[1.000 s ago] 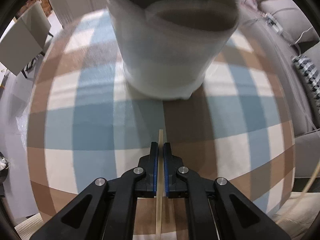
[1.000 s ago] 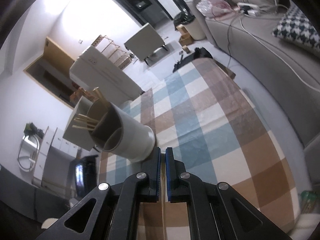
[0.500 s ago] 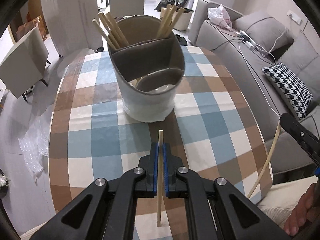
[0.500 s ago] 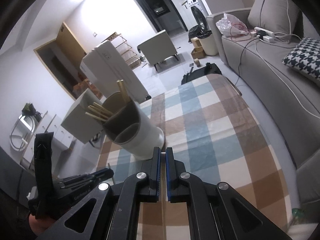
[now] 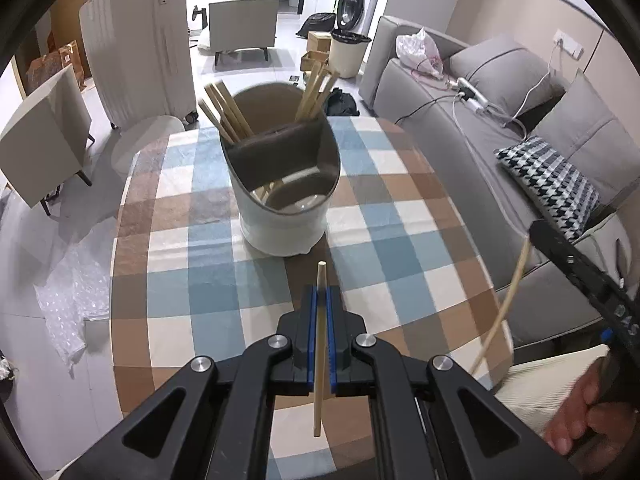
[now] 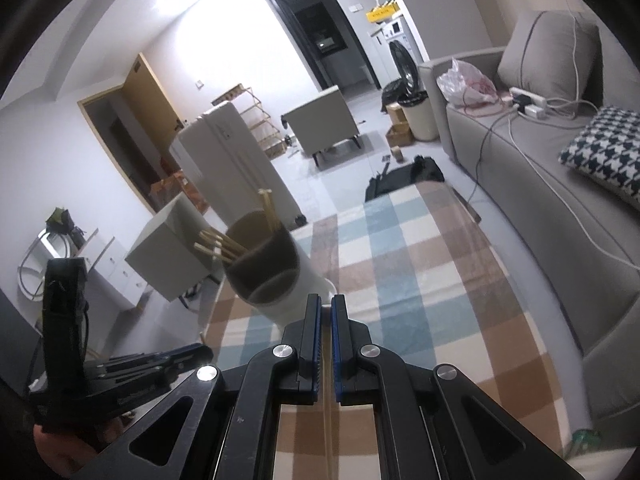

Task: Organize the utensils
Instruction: 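Lift both held chopsticks and carry them above the white holder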

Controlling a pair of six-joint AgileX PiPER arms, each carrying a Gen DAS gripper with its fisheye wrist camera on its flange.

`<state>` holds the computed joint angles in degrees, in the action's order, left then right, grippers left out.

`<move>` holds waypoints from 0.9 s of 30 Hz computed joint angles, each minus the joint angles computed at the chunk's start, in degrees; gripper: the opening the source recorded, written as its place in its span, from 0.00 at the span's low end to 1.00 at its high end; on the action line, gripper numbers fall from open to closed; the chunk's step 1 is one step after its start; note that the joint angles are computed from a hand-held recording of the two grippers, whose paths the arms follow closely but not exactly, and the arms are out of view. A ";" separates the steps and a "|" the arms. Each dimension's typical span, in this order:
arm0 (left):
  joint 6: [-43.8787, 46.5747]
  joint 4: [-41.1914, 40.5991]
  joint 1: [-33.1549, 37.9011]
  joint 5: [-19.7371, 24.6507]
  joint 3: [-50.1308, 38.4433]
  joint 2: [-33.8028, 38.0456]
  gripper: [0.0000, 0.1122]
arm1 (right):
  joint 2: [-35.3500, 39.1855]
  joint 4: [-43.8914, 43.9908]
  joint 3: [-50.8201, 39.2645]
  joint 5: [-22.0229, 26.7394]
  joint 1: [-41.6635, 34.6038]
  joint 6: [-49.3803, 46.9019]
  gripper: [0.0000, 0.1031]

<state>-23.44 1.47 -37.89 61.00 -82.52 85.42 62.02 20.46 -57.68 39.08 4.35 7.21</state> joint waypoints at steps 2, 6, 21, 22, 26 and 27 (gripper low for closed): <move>0.63 -0.85 1.12 1.17 -2.03 -0.34 0.00 | 0.49 -0.55 -1.19 -0.66 0.48 0.62 0.04; 2.22 -3.36 5.49 3.72 -10.03 0.18 0.00 | 3.66 -0.44 -6.93 -2.14 1.66 0.60 0.04; 5.01 -2.46 16.22 -1.10 -45.02 17.97 0.00 | 31.81 -3.06 -45.07 -10.54 6.63 -1.86 0.04; 4.89 -1.84 16.36 -2.67 -44.75 18.55 0.00 | 33.53 -4.17 -46.81 -11.60 7.40 -1.40 0.04; 5.78 -4.44 18.26 -10.62 -39.29 19.43 0.00 | 39.98 -7.15 -51.64 -14.23 9.33 1.19 0.04; 6.55 -6.19 18.93 -12.84 -37.60 19.82 0.00 | 41.10 -8.08 -51.79 -15.08 9.78 2.29 0.04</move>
